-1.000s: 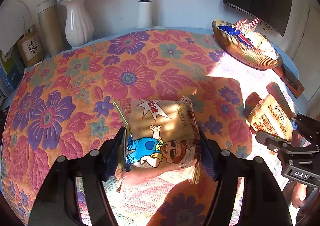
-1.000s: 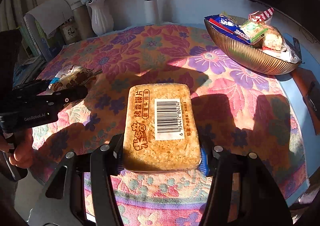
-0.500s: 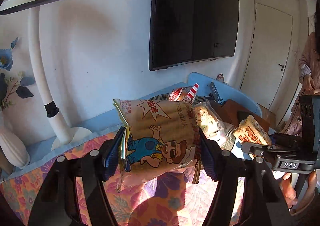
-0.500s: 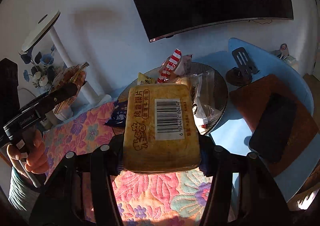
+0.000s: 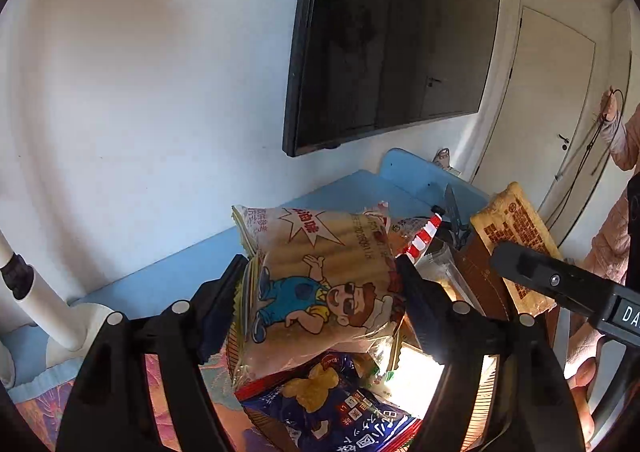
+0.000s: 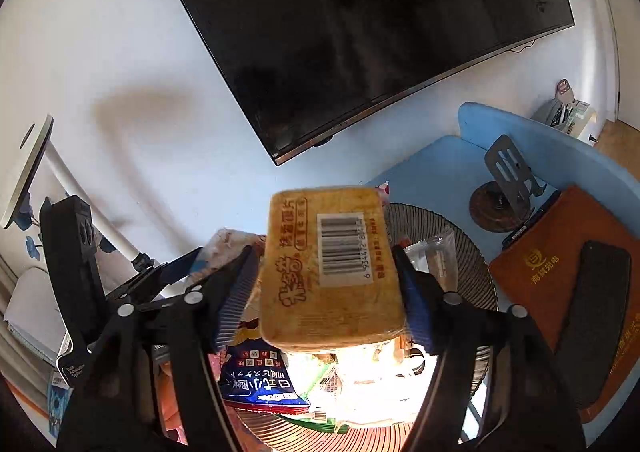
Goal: Organize snacks
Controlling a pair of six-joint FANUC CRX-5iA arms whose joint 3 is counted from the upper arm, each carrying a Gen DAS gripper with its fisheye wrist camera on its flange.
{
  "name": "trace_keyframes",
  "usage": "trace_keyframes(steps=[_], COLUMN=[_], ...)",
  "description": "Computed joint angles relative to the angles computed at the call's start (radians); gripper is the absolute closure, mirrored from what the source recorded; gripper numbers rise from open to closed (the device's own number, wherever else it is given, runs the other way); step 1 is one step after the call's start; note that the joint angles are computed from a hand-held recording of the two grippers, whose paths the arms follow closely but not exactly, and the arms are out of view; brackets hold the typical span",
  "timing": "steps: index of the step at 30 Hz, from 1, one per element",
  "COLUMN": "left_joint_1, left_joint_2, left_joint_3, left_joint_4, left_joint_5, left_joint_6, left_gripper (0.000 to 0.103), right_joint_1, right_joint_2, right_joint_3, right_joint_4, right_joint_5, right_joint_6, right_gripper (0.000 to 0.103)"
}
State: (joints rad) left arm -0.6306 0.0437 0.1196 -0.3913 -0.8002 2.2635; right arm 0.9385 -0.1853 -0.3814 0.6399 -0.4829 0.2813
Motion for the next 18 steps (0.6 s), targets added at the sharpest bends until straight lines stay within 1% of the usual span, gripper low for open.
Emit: trace_keyframes(steps=[1, 2, 3, 4, 5, 7, 8, 9, 10, 11, 12, 13, 15, 16, 18], left_joint_1=[0.012, 0.017, 0.036, 0.058, 0.071, 0.075, 0.065, 0.047, 0.017, -0.024, -0.084, -0.146, -0.265, -0.322, -0.417], left_joint_2=[0.021, 0.027, 0.020, -0.002, -0.029, -0.080, -0.101, -0.119, -0.139, -0.160, -0.178, -0.194, -0.227, -0.252, -0.315], left_joint_3=[0.013, 0.012, -0.012, -0.053, -0.091, -0.144, -0.156, -0.162, -0.162, -0.161, -0.161, -0.165, -0.190, -0.213, -0.266], left_joint_4=[0.020, 0.022, 0.063, 0.107, 0.130, 0.129, 0.105, 0.064, 0.002, -0.081, -0.174, -0.248, -0.364, -0.406, -0.440], left_joint_5=[-0.020, -0.029, -0.018, 0.016, 0.046, 0.068, 0.063, 0.046, 0.009, -0.048, -0.122, -0.204, -0.384, -0.460, -0.568], left_joint_6=[-0.016, -0.009, -0.029, -0.046, -0.044, -0.009, 0.022, 0.067, 0.129, 0.210, 0.301, 0.369, 0.488, 0.553, 0.683], left_gripper=[0.005, 0.005, 0.006, 0.007, 0.007, 0.007, 0.007, 0.007, 0.007, 0.006, 0.006, 0.006, 0.006, 0.006, 0.006], right_joint_1=[0.000, 0.000, -0.001, 0.000, 0.000, 0.007, 0.014, 0.022, 0.033, 0.046, 0.063, 0.083, 0.139, 0.173, 0.236], right_joint_2=[-0.004, -0.017, -0.034, -0.053, -0.071, -0.094, -0.104, -0.116, -0.133, -0.153, -0.174, -0.191, -0.216, -0.225, -0.240], right_joint_3=[-0.006, -0.024, -0.048, -0.076, -0.097, -0.111, -0.115, -0.131, -0.157, -0.183, -0.208, -0.226, -0.249, -0.261, -0.295], right_joint_4=[0.010, 0.035, 0.075, 0.125, 0.151, 0.128, 0.117, 0.145, 0.197, 0.245, 0.278, 0.295, 0.317, 0.337, 0.381], right_joint_5=[0.002, 0.011, 0.017, 0.022, 0.027, 0.024, 0.011, -0.006, -0.029, -0.051, -0.068, -0.079, -0.113, -0.132, -0.136], right_joint_6=[-0.001, -0.006, -0.027, -0.064, -0.086, -0.077, -0.077, -0.118, -0.186, -0.243, -0.281, -0.299, -0.318, -0.342, -0.417], right_gripper=[0.017, 0.017, 0.017, 0.017, 0.017, 0.017, 0.017, 0.017, 0.017, 0.017, 0.017, 0.017, 0.017, 0.015, 0.008])
